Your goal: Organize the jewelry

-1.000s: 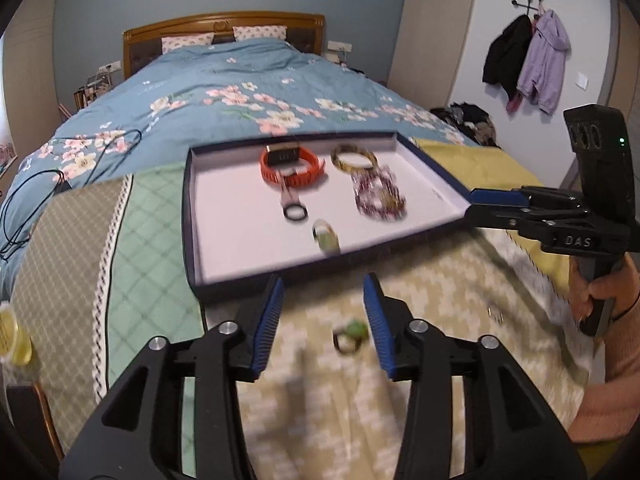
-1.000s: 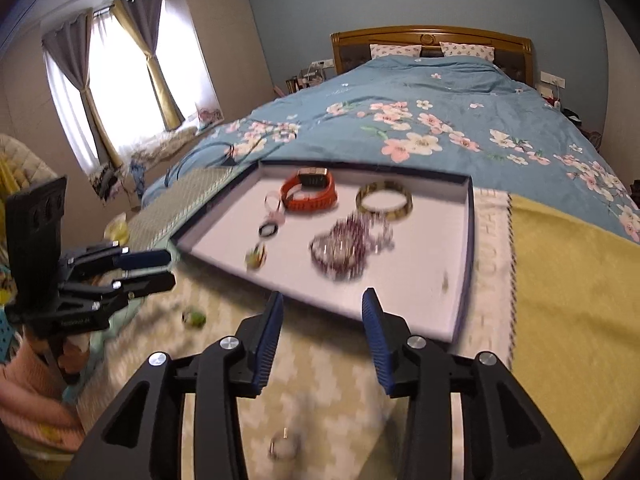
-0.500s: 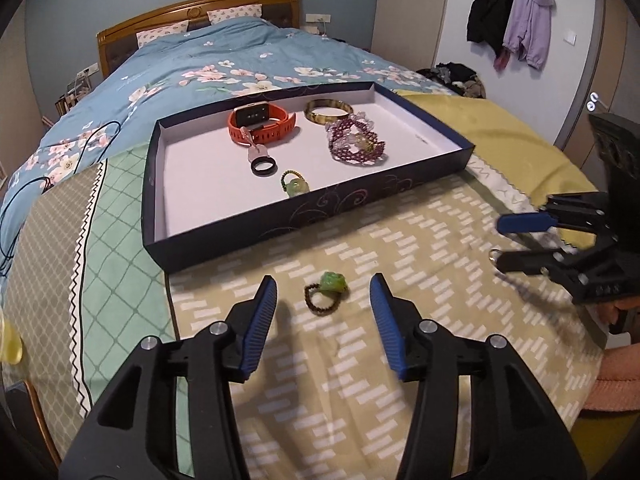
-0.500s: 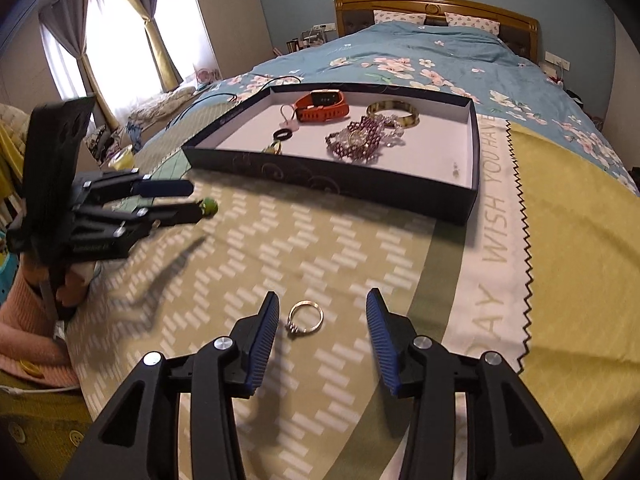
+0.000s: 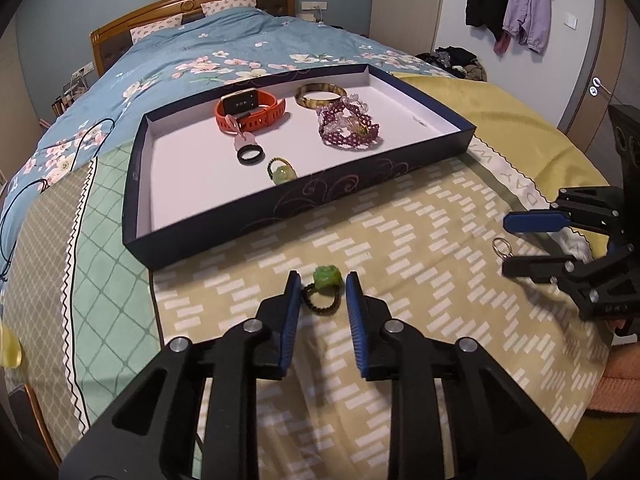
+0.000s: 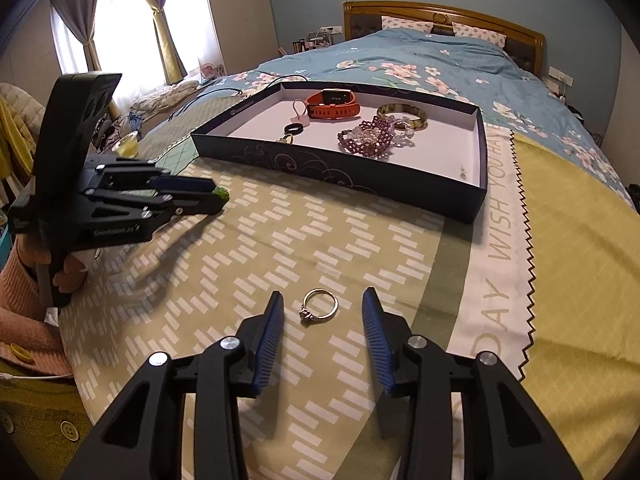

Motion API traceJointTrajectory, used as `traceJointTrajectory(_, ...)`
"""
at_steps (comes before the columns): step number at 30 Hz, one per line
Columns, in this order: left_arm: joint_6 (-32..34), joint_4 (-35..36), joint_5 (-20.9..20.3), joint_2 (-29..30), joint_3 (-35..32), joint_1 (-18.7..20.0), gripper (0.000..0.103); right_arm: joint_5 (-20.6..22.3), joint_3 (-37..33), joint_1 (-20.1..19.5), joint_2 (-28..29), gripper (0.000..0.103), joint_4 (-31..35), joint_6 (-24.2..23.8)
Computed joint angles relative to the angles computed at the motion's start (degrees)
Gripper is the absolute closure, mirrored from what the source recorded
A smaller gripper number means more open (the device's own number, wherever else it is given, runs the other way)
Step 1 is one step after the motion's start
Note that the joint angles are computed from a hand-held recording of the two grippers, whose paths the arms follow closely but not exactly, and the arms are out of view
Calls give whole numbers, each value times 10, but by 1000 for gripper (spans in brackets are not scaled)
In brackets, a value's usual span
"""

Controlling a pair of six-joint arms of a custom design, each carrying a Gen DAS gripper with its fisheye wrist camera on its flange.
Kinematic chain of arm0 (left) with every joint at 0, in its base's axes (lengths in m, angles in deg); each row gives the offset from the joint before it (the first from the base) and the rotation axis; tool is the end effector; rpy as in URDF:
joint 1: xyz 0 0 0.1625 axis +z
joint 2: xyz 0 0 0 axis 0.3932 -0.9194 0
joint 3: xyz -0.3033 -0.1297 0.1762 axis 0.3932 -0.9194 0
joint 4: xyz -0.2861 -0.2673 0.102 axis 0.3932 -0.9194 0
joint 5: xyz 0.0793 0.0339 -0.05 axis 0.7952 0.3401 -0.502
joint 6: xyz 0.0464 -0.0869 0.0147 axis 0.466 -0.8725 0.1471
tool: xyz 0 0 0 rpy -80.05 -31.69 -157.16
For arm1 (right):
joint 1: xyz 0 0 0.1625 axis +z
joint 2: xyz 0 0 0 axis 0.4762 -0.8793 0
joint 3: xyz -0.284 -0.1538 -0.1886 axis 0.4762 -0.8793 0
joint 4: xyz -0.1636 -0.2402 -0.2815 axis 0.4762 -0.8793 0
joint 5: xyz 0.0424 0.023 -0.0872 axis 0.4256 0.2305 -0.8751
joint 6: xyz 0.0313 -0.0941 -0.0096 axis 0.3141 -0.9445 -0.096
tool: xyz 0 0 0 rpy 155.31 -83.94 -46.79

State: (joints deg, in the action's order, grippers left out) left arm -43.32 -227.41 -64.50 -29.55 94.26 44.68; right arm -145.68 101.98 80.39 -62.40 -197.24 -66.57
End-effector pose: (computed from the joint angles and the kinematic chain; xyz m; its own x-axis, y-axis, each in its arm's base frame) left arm -0.0659 -0.5865 0.1178 -0.3847 0.8567 -0.3437 0.9072 0.4196 0.0303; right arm 0.2085 -0.4137 -0.0135 -0.7786 0.0829 0.6221 -0.3575 0.7560 -0.5483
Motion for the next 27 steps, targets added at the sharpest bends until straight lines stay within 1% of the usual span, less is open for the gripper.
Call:
traceJointTrajectory(3,-6,8,-5,-10,9,1,79,-5,-1,0,0,70,1,1)
traceJointTrajectory(6,-5,7,-6,-18,19,-1,76,-27,-12,7,8,71,8,-6)
traceJointTrajectory(8,-6,3,-5,-18,22,-2,74,-34,-18,10,13,75,10,-11)
traceJointTrajectory(12,-12,-2,-3,-14,20,-4,74,-36,-23,13,18,85,13,-13)
traceJointTrajectory(15,-16,0,-5,-12,17,-3,74,-32,-24,12,18,87,11,-10)
traceJointTrajectory(18,-19,-4,-3,-11,16,-3,79,-29,-23,11,17,88,9,-8)
traceJointTrajectory(19,-21,-3,-3,-9,14,-3,82,-26,-23,11,17,90,9,-8)
traceJointTrajectory(20,-24,-1,-4,-9,12,-2,84,-23,-23,10,16,93,7,-9)
traceJointTrajectory(21,-26,-1,-5,-8,11,-1,85,-15,-22,9,14,99,5,-8)
traceJointTrajectory(27,-31,4,-10,-12,11,2,85,-8,-25,4,12,99,1,-4)
